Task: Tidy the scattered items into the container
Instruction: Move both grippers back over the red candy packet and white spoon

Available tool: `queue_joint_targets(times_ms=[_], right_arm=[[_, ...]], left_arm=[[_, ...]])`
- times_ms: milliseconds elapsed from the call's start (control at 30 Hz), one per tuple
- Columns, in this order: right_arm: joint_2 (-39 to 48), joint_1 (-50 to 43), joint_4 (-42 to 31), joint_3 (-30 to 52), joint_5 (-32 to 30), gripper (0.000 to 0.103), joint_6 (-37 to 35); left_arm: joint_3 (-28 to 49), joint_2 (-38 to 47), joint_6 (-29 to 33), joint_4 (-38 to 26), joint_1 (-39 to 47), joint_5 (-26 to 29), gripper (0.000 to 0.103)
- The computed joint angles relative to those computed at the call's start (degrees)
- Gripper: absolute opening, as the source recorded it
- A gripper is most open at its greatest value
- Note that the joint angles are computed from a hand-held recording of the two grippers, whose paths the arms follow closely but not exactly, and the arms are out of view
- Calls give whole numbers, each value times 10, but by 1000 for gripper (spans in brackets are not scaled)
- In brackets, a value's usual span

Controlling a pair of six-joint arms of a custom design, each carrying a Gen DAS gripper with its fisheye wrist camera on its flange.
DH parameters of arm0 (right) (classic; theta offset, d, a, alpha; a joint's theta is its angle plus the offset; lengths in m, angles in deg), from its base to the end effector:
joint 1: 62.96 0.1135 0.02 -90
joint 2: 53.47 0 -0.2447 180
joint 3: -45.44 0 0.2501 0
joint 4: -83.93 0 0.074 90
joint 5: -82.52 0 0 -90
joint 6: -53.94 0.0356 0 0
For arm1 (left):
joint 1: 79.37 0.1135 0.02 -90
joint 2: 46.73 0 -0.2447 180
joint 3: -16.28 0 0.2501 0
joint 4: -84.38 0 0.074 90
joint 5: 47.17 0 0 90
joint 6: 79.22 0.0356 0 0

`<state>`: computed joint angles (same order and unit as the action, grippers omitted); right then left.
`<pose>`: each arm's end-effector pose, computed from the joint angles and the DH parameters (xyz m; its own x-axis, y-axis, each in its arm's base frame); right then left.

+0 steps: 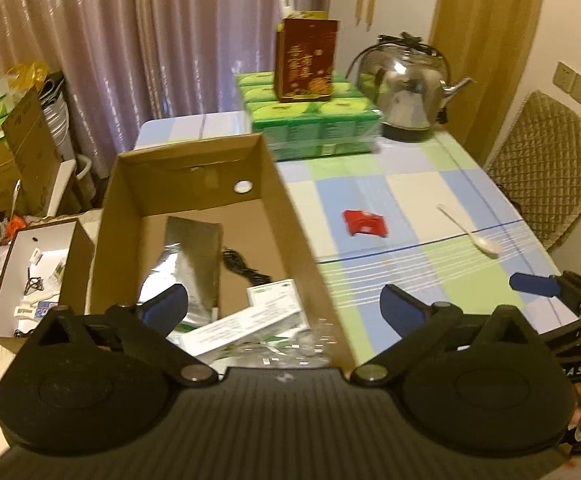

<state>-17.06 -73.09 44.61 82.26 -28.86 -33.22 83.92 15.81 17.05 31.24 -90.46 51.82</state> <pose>0.1564 -0.0148 0.1932 -0.6233 0.1582 -0.7658 -0.0847 0.9599 0.2672 0.2239 -0.0496 0.2717 -0.6934 0.2458 -0.6773 0.3705 0.9279 -0.0425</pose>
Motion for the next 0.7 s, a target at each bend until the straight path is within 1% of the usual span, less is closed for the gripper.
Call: queue_joint_targets(times_ms=[133, 200, 333, 467, 700], right_arm=[[-45, -119, -70, -3, -61, 101, -68], [-43, -186, -94, 2, -98, 101, -108], [-25, -291, -126, 14, -153, 101, -178], [15, -384, -143, 31, -200, 101, -251], [111, -477, -120, 56, -230, 101, -315]], left_arm=[[-8, -24, -28, 3, -76, -48, 102], [-9, -29, -43, 5, -119, -71, 102], [-6, -19, -72, 10, -201, -111, 102], [-5, 4, -111, 27, -264, -134, 102], [-5, 60, -151, 64, -329, -154, 102]])
